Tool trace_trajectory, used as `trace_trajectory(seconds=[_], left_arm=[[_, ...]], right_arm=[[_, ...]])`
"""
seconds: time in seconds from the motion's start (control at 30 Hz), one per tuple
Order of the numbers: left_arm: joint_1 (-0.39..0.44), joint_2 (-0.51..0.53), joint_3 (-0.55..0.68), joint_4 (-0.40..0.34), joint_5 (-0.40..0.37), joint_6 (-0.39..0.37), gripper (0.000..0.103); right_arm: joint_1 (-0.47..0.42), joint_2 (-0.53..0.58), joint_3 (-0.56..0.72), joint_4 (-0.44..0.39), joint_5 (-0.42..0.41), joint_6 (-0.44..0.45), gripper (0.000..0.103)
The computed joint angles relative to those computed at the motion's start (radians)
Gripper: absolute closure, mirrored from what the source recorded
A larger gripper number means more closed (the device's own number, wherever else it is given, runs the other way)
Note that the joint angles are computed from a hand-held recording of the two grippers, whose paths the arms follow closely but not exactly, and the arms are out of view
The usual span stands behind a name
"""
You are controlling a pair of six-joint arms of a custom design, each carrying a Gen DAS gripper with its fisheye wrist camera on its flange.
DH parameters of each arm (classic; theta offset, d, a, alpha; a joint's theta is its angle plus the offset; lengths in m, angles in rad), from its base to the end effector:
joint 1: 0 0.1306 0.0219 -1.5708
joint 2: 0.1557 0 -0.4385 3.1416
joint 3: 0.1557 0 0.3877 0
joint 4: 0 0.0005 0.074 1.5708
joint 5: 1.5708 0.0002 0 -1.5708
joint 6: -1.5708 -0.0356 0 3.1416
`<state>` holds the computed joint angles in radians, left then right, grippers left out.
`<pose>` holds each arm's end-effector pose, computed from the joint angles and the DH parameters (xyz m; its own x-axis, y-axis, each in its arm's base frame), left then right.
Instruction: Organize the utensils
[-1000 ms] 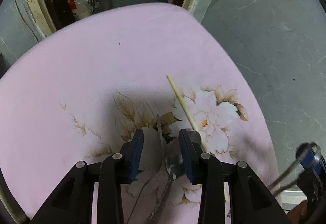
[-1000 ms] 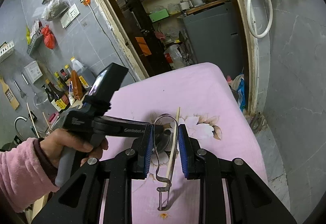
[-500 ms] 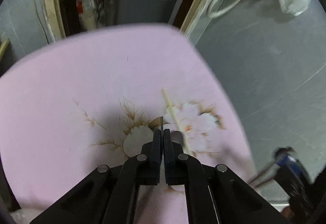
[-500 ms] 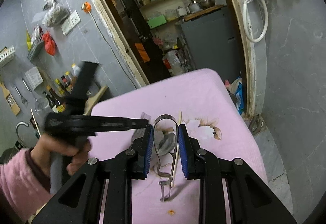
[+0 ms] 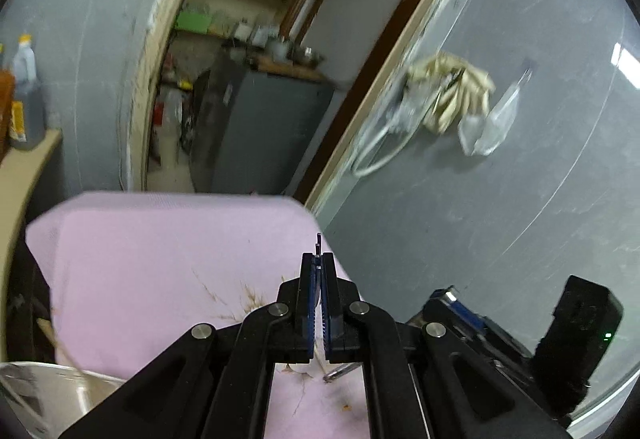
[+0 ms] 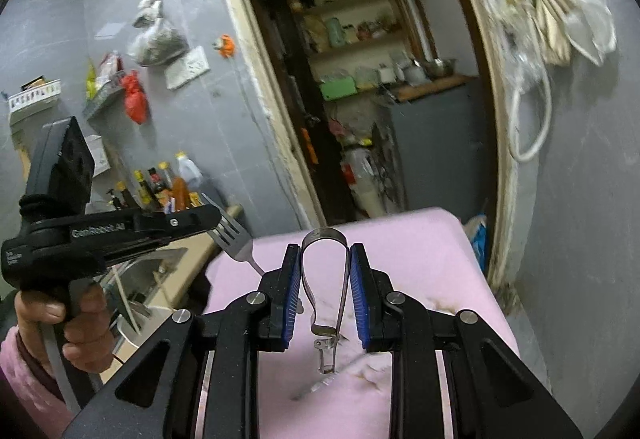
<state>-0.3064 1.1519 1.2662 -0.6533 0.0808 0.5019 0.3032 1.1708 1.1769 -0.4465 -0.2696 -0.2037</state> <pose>0.3678 -0.1199 0.5418 -0.6054 -0.3114 -0.7324 0.0860 0.8893 -0.4492 0.3804 0.1284 0.5121 -0.5032 0.0469 -0.8629 -0.4247 0.8562 0.2942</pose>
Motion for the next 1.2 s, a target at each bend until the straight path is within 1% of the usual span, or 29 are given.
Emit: trace_trajectory(seconds=[0.07,0.13,0.3,0.4,0.5,0.53,0.6,0.73,0.83,0.97,1.1,1.2], left_arm=[[0.030,-0.028,0.013,-0.019,0.019,-0.009,0.100],[0.066,-0.070,0.026,-0.056,0.038,-0.020,0.100],[0.182,-0.152,0.053,-0.150,0.092,-0.062,0.100],[0.279,-0.209,0.059,-0.208,0.141,-0.098,0.100],[0.357,-0.252,0.058,-0.263,0.175,-0.132,0.100],[0.388,-0.270,0.054,-0.285,0.191,-0.145,0.100],[0.424,-0.291,0.044,-0.308,0.205,-0.156,0.100],[0.536,-0.339,0.012,-0.363,0.270,-0.189,0.100],[0.592,-0.363,-0.022,-0.372,0.312,-0.199,0.100],[0.636,-0.368,-0.074,-0.352,0.344,-0.188,0.100],[0.654,-0.368,-0.126,-0.314,0.348,-0.185,0.100],[0.653,-0.360,-0.156,-0.287,0.356,-0.176,0.100]], right_arm=[[0.033,0.001,0.033,-0.011,0.009,-0.003,0.082],[0.069,0.001,0.062,-0.014,0.015,-0.005,0.082],[0.170,0.009,0.114,0.008,0.036,-0.007,0.082],[0.230,0.023,0.139,0.022,0.044,-0.007,0.082],[0.282,0.037,0.152,0.022,0.053,-0.001,0.082],[0.299,0.045,0.158,0.016,0.058,0.003,0.082],[0.328,0.062,0.169,-0.001,0.076,0.012,0.082],[0.357,0.085,0.178,-0.038,0.097,0.027,0.082],[0.368,0.103,0.180,-0.061,0.104,0.034,0.082],[0.378,0.125,0.180,-0.080,0.118,0.038,0.082],[0.387,0.137,0.173,-0.086,0.132,0.044,0.082],[0.393,0.151,0.175,-0.095,0.142,0.049,0.082]])
